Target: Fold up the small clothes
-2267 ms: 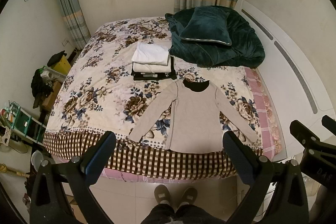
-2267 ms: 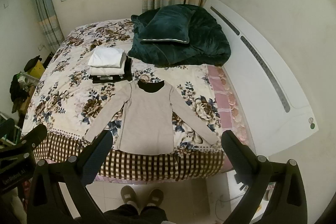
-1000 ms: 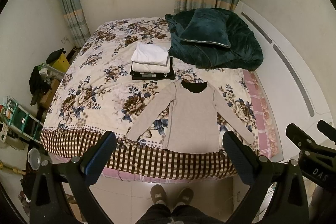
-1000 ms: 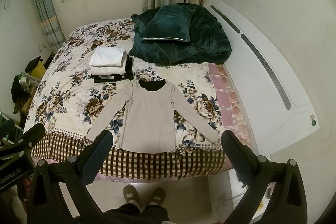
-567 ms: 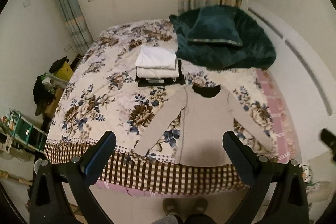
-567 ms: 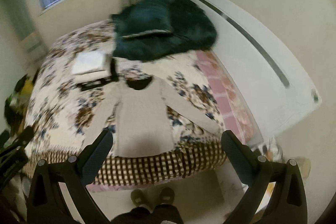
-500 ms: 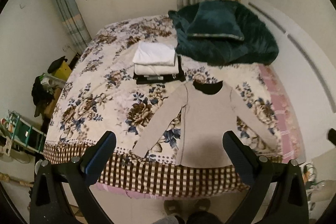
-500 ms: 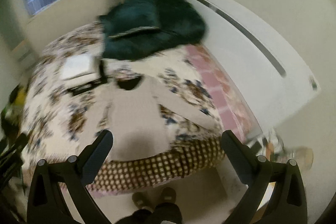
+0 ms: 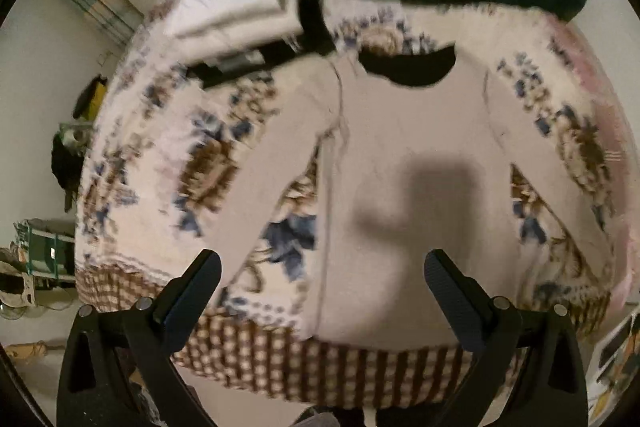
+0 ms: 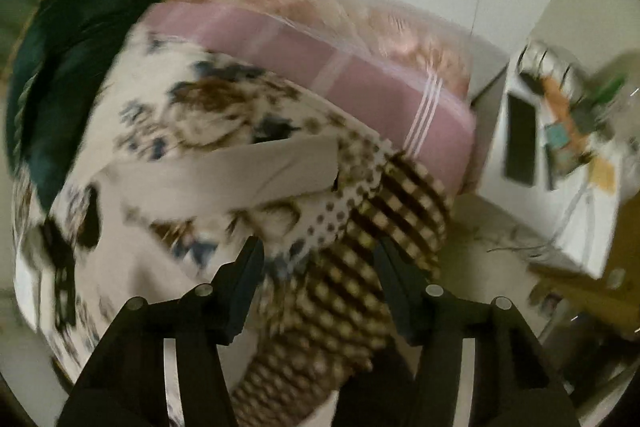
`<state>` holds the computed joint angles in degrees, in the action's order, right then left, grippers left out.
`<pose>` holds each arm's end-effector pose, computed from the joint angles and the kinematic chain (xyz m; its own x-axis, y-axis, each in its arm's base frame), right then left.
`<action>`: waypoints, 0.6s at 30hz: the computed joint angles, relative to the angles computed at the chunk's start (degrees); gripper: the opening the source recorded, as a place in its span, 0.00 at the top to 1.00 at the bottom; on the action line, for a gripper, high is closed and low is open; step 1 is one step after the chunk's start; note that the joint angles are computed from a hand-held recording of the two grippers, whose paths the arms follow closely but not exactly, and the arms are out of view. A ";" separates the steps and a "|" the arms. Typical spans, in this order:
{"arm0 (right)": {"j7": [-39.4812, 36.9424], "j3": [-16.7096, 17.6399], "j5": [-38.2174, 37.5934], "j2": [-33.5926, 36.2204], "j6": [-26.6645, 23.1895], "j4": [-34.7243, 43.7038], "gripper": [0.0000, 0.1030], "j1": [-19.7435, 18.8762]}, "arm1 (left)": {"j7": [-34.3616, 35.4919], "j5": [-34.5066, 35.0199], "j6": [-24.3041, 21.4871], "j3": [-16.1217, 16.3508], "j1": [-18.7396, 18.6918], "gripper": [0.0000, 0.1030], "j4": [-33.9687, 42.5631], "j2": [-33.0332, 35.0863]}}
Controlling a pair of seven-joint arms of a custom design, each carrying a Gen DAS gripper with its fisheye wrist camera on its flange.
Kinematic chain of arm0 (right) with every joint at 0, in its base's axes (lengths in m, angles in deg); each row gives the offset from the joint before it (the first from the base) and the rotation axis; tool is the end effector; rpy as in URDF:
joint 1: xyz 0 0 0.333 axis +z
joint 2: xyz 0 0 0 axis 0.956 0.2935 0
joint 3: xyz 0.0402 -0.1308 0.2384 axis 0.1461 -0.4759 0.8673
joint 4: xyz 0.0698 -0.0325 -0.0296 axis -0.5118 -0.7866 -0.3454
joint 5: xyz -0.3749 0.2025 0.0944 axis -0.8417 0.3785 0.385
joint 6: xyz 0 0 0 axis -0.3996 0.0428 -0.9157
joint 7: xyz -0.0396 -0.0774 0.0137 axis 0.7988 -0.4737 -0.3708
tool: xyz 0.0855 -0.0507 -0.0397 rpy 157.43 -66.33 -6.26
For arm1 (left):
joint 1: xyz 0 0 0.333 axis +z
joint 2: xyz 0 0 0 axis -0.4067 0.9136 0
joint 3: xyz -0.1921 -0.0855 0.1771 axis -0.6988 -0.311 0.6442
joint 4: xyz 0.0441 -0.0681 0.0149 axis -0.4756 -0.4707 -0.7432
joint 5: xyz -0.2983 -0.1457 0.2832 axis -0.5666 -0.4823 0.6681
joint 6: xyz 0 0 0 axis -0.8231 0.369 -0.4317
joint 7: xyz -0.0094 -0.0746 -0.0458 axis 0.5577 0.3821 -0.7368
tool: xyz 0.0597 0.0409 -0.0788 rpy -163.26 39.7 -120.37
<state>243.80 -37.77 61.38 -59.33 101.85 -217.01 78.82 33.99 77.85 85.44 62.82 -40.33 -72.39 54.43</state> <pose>0.4650 0.1040 0.5309 -0.7849 -0.6094 -0.1125 -0.6006 0.7927 -0.1039 0.5623 -0.2747 0.5923 0.1202 -0.9633 -0.2400 -0.9700 -0.0624 -0.2350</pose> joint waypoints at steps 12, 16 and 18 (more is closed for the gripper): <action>6.37 -2.97 1.94 17.94 26.85 -9.10 0.63 -2.52 | -4.70 0.36 4.11 2.70 -0.51 0.00 5.29 17.68; 10.00 -0.99 -9.13 21.03 24.74 -2.13 0.95 -0.68 | -4.27 -0.86 8.84 2.92 0.96 0.00 -0.25 14.40; 9.38 -0.51 -12.71 22.58 23.32 2.28 0.95 1.04 | -4.18 -1.35 10.87 2.93 1.79 0.00 -3.83 11.60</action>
<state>253.18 -38.28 48.67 -36.75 125.17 -214.73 79.86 29.81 76.50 96.31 65.76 -38.54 -76.22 66.02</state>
